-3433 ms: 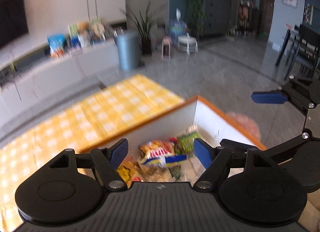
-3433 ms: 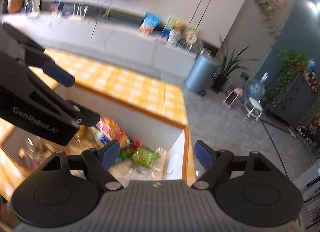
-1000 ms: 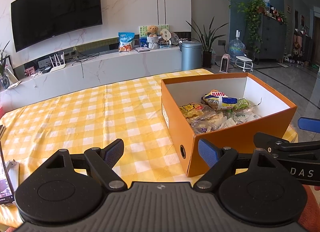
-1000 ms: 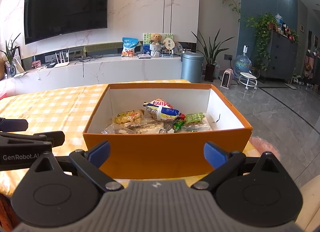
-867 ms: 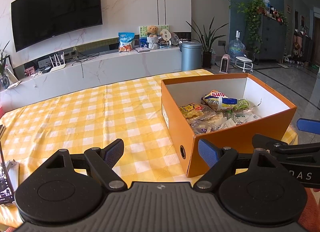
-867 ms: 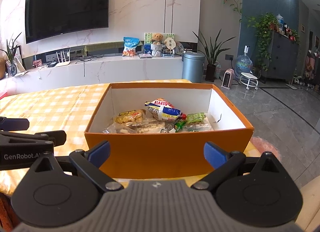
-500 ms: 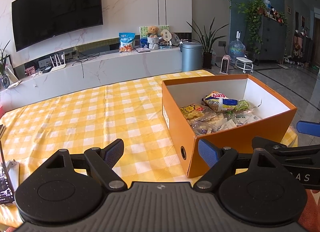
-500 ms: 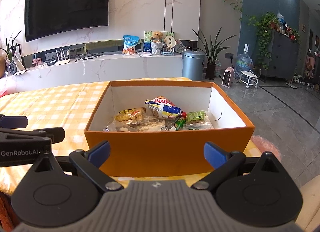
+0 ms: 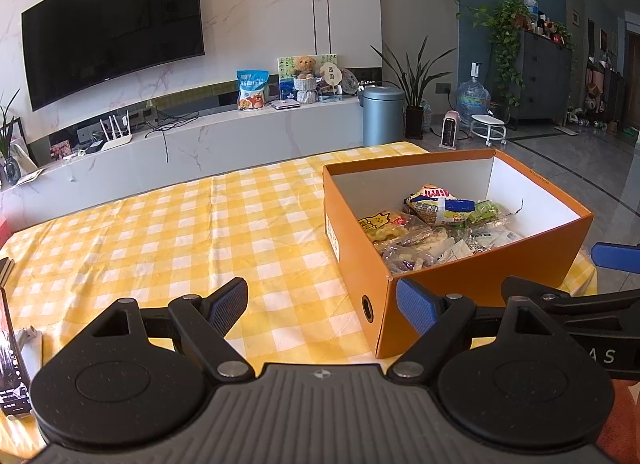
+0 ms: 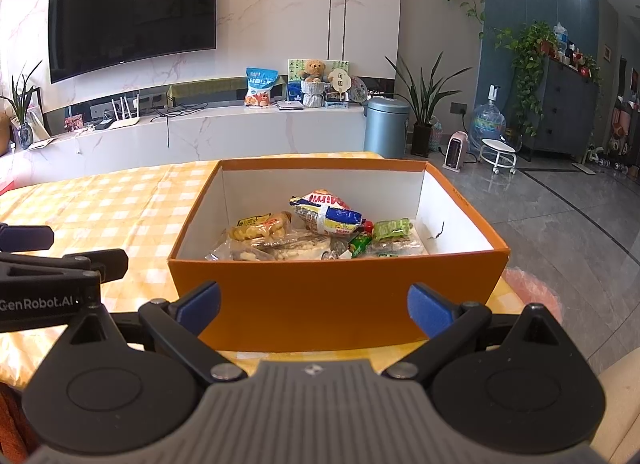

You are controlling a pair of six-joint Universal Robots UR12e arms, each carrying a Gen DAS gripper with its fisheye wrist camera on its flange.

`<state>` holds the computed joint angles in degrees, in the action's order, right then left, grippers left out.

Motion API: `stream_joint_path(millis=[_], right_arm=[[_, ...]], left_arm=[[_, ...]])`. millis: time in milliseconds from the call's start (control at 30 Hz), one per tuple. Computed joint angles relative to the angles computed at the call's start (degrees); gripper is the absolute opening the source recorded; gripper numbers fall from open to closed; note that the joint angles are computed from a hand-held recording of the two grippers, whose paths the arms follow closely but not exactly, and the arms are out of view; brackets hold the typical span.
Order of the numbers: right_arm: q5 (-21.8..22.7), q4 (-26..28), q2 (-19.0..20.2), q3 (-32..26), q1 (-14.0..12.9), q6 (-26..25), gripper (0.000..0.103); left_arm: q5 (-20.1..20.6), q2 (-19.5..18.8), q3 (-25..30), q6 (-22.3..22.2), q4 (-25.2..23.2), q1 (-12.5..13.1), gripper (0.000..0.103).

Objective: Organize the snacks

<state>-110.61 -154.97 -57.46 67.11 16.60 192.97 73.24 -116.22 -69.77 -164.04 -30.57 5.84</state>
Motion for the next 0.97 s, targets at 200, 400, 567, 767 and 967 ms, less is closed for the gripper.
stream_joint_path(millis=[200, 400, 567, 767, 967], right_arm=[[0.2, 0.5, 0.1, -0.1, 0.1, 0.3, 0.097], [0.3, 1.0, 0.0, -0.1, 0.0, 0.4, 0.097], [0.7, 1.4, 0.0, -0.3, 0.0, 0.6, 0.097], [0.9, 1.9, 0.0, -0.3, 0.0, 0.7, 0.097], [1.1, 2.3, 0.0, -0.4, 0.0, 0.9, 0.097]], left_arm=[[0.9, 0.0, 0.2, 0.0, -0.7, -0.1, 0.099], [1.5, 0.0, 0.1, -0.3, -0.5, 0.0, 0.099], [1.1, 0.0, 0.1, -0.3, -0.6, 0.1, 0.099], [1.1, 0.0, 0.1, -0.4, -0.6, 0.1, 0.099], [1.1, 0.0, 0.2, -0.6, -0.7, 0.1, 0.099]])
